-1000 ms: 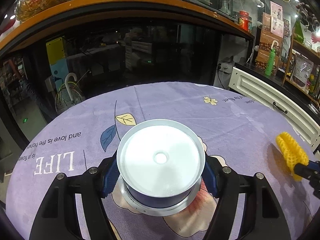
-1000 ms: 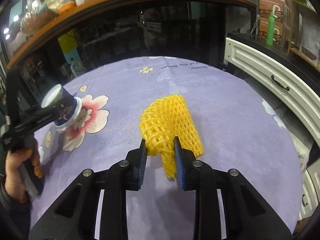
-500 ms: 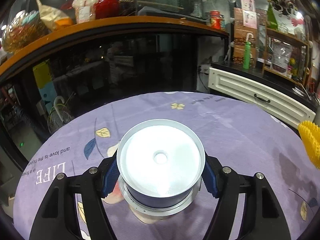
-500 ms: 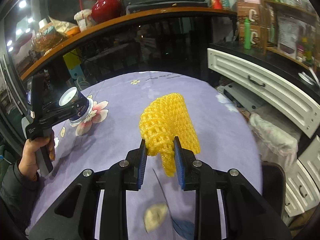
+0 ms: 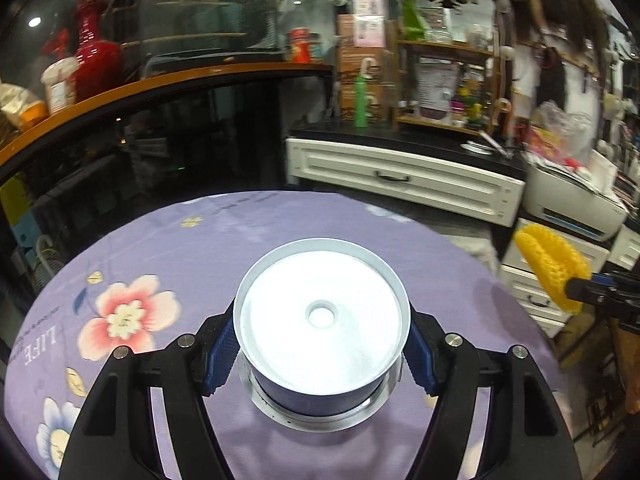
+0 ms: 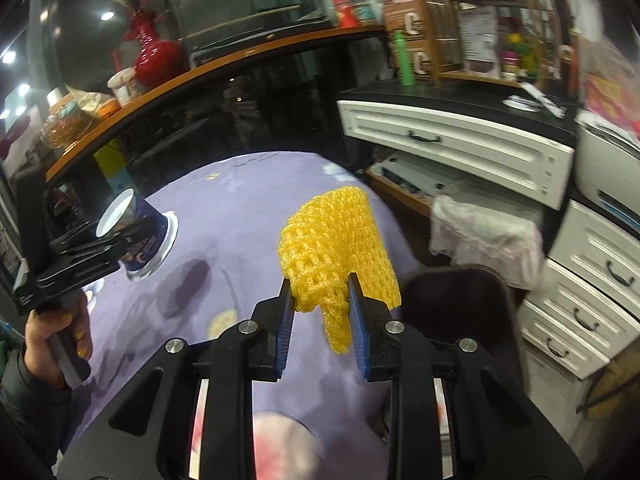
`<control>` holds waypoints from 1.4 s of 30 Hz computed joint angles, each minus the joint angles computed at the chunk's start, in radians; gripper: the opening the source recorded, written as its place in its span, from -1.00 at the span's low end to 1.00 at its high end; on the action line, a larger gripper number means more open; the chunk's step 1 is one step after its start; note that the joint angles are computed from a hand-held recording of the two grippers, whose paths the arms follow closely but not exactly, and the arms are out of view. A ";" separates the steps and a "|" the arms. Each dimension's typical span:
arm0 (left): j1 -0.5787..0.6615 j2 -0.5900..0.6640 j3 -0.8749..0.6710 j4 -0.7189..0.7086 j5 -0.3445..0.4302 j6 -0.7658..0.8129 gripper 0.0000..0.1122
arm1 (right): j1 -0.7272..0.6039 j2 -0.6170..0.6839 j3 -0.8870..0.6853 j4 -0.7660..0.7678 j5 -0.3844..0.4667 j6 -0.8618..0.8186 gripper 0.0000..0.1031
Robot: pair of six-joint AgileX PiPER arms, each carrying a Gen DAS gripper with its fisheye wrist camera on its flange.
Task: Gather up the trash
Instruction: 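Carry the paper cup and yellow net to the black bin with both tools, then open the right tool to drop the yellow net while the left tool drops the cup into the bin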
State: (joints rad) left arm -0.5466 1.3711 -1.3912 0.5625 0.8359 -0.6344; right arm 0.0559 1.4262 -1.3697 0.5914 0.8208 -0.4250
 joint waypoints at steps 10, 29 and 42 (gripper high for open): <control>-0.284 0.128 -0.132 0.045 0.041 -0.152 0.23 | -0.273 -0.115 0.199 0.129 0.046 -0.234 -0.49; -0.451 0.463 -0.482 -0.005 0.137 -0.131 0.23 | -0.368 0.205 0.267 0.214 -0.068 -0.396 -0.07; -0.441 0.585 -0.602 -0.088 0.179 -0.085 0.23 | -0.509 0.082 0.370 0.232 -0.078 -0.461 0.24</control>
